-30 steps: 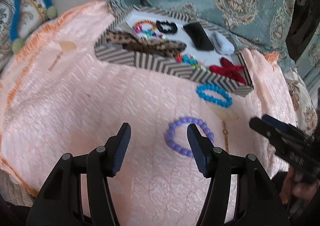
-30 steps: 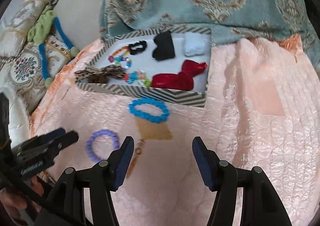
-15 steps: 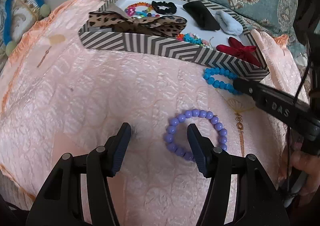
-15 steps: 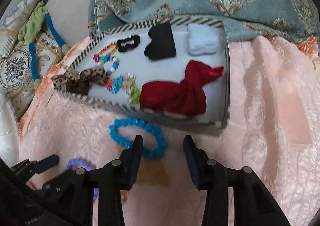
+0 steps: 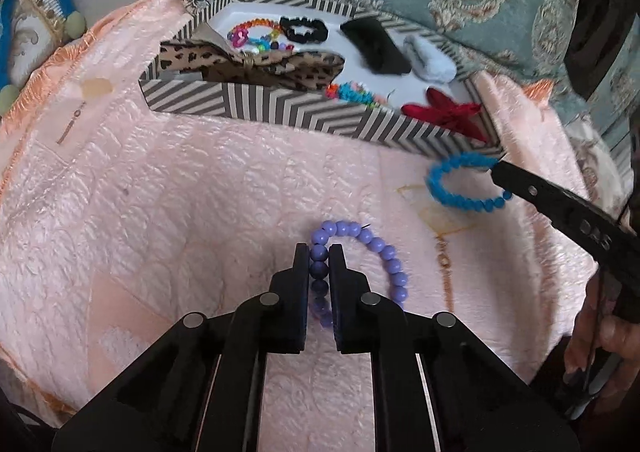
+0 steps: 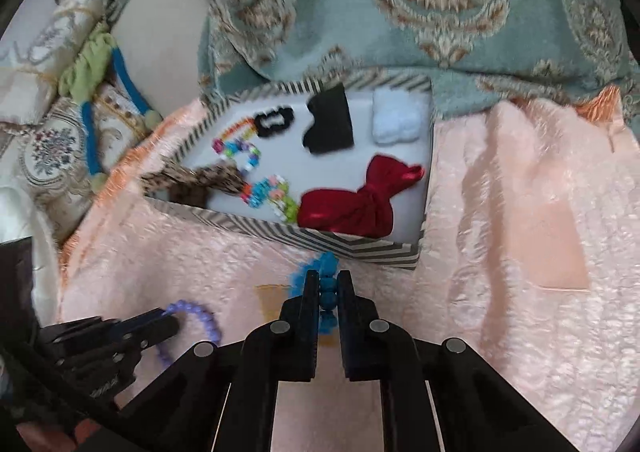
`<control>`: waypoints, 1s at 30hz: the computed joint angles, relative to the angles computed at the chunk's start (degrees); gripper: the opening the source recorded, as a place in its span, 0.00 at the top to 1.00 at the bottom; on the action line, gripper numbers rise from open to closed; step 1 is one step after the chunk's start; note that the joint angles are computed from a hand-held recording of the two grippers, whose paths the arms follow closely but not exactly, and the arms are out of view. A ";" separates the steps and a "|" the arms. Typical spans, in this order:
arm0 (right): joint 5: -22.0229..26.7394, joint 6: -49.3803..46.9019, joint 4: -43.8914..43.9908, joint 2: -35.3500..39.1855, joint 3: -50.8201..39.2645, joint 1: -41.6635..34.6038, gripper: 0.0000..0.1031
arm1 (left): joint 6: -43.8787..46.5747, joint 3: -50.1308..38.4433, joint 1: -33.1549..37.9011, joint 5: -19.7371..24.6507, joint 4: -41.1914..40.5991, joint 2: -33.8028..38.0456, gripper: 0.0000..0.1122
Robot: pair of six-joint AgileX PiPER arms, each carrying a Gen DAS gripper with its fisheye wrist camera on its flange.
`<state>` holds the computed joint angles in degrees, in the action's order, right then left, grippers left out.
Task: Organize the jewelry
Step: 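Lower the purple bracelet into the tray while the right gripper places the blue bracelet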
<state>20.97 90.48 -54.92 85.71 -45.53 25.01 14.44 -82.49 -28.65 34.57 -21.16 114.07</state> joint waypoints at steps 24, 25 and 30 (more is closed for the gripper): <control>10.38 -13.10 7.07 -8.77 -7.20 4.89 0.92 | -3.22 -8.11 0.65 3.14 1.23 -5.70 0.93; 10.49 -13.75 7.37 -8.55 -7.64 4.77 0.92 | -3.73 -8.66 0.52 3.22 1.71 -5.48 0.93; 10.73 -17.71 9.39 -7.18 -10.24 3.95 0.92 | -6.20 -12.46 0.17 4.40 4.15 -3.78 0.93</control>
<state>31.70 72.76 -45.53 78.53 -55.77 28.96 8.24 -94.95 -28.49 38.97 -17.01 110.29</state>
